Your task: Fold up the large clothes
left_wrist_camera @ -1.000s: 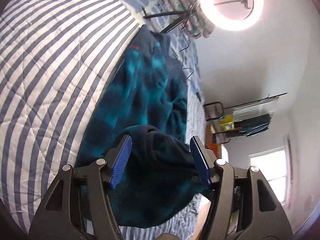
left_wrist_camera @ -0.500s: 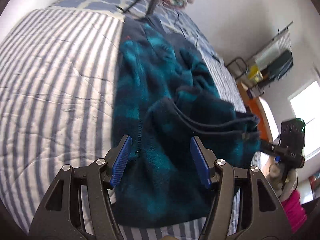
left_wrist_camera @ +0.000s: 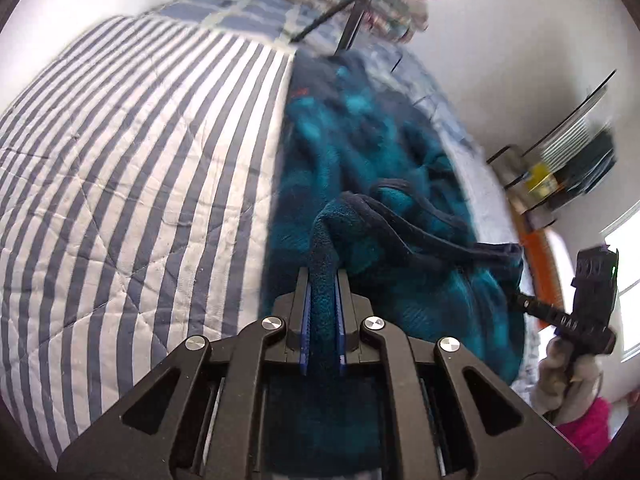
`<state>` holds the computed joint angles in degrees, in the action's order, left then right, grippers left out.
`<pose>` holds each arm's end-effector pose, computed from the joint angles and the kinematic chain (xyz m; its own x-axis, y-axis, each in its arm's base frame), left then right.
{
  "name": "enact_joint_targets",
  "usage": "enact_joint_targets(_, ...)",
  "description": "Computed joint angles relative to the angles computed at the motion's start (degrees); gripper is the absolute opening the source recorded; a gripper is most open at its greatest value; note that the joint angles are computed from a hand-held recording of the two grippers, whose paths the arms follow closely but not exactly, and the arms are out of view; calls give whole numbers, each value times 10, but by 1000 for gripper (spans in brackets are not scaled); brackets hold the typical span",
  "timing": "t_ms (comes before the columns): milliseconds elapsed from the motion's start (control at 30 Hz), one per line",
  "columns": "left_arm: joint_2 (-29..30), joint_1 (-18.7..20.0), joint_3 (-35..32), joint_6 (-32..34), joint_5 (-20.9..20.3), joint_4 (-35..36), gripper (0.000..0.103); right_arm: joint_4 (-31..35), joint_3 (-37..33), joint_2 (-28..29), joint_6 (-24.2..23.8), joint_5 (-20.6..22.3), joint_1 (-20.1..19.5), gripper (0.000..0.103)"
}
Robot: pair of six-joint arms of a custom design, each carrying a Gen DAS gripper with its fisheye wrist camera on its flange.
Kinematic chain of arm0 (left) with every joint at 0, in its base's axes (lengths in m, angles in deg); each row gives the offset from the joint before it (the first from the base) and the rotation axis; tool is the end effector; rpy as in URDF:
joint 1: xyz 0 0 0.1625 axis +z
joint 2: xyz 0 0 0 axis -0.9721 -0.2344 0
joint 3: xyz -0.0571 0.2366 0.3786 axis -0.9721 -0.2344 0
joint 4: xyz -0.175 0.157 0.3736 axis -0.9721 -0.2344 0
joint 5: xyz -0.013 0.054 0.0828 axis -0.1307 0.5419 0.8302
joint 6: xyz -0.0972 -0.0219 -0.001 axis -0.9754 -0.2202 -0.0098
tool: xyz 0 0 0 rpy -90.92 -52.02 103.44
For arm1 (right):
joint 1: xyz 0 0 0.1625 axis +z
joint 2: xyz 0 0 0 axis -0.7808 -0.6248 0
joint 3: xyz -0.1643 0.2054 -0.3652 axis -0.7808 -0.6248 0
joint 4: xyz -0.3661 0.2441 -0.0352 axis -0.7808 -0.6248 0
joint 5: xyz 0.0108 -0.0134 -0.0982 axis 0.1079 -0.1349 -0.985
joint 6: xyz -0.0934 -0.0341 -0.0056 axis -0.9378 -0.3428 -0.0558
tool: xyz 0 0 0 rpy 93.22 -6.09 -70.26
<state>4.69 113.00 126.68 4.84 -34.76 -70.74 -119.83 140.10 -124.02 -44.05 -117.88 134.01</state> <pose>-0.2907 -0.4822 0.0618 -0.8372 -0.5077 -0.2034 -0.1689 0.5937 -0.7868 0.0332 -0.6644 0.3433 -0.7560 -0.6360 0.1549 -0.6337 0.7704 0.0702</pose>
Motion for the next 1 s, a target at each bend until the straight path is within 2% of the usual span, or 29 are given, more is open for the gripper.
enact_joint_targets(100,8,10,-30,-15,-1,82,16,-31,15,7,-1,-34,6,23)
enact_joint_targets(167,1,3,-25,-17,4,86,19,-24,13,-1,6,-31,8,33)
enact_joint_targets(233,-13,-15,-13,-16,29,83,19,-31,18,-18,-9,-23,8,37)
enact_joint_targets(300,-23,-31,-6,0,47,80,19,-76,44,-46,-46,-19,11,41)
enact_joint_targets(333,-24,-39,-2,23,52,58,19,-114,69,-67,-80,-9,12,42)
enact_joint_targets(433,-15,-40,-10,93,47,0,19,-167,116,-100,-154,32,18,42)
enact_joint_targets(500,0,-35,-23,132,42,-27,19,-215,150,-114,-189,42,32,42)
enact_joint_targets(567,14,-27,-40,150,35,-24,19,-199,156,-109,-207,43,45,40)
enact_joint_targets(633,30,-11,-61,161,25,-7,19,-208,164,-93,-226,17,55,36)
enact_joint_targets(733,45,7,-86,129,34,73,19,-283,174,-49,-229,-40,61,35)
enact_joint_targets(800,52,26,-99,111,22,113,19,-289,165,-24,-206,-59,53,32)
enact_joint_targets(833,55,36,-98,109,8,107,20,-284,161,-15,-196,-60,48,32)
enact_joint_targets(900,61,42,-86,125,14,59,22,-300,167,-9,-204,-53,40,32)
enact_joint_targets(1000,60,38,-95,121,16,92,22,-291,163,-12,-201,-67,45,32)
